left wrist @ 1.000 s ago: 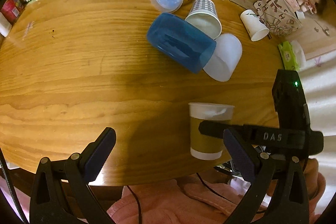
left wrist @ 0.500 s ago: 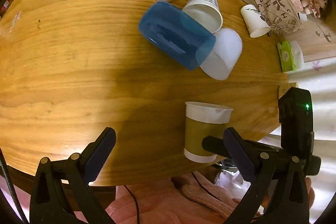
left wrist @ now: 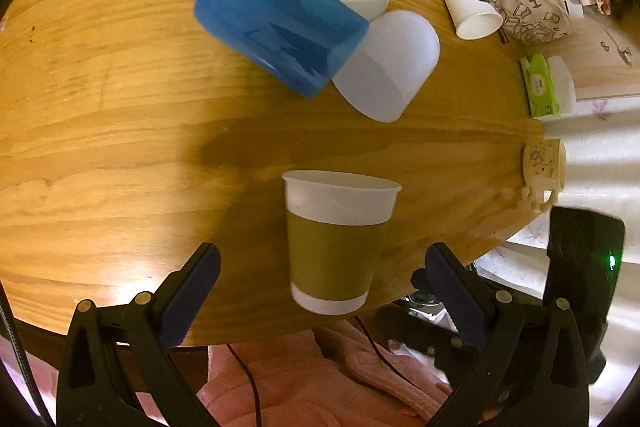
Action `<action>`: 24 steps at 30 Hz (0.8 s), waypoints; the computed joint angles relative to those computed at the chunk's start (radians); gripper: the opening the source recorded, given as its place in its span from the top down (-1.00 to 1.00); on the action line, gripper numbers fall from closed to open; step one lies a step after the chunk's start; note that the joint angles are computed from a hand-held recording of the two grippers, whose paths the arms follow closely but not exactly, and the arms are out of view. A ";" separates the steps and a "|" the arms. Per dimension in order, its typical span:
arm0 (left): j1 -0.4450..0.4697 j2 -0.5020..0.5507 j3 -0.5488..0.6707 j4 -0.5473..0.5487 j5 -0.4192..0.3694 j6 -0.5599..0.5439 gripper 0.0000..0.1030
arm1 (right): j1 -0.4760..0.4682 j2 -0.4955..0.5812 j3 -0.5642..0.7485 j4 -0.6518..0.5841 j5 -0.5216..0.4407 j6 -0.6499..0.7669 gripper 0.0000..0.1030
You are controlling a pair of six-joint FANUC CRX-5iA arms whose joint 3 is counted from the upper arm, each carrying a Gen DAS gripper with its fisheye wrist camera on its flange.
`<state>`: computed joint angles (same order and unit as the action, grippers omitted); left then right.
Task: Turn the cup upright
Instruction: 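Grasp the cup with the left gripper while the right gripper releases it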
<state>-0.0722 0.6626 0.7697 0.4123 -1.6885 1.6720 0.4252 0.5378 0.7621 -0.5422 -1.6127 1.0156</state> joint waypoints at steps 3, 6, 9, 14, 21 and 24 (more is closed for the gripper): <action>-0.007 0.011 0.000 0.008 0.002 0.013 -0.98 | 0.007 -0.020 -0.024 0.022 0.008 0.028 -0.49; -0.014 0.021 0.001 0.008 -0.002 0.028 -0.98 | 0.013 -0.045 -0.057 0.045 0.019 0.055 -0.49; -0.020 0.034 0.009 0.005 -0.001 0.049 -0.98 | 0.023 -0.058 -0.073 0.068 0.019 0.080 -0.49; -0.019 0.049 0.000 0.034 0.025 0.081 -0.97 | 0.035 -0.068 -0.090 0.096 0.002 0.107 -0.49; -0.012 0.054 -0.050 0.104 0.059 0.124 -0.95 | 0.034 -0.072 -0.106 0.108 -0.017 0.116 -0.48; -0.010 0.051 -0.060 0.106 0.066 0.131 -0.86 | 0.015 -0.091 -0.127 0.105 -0.024 0.123 -0.49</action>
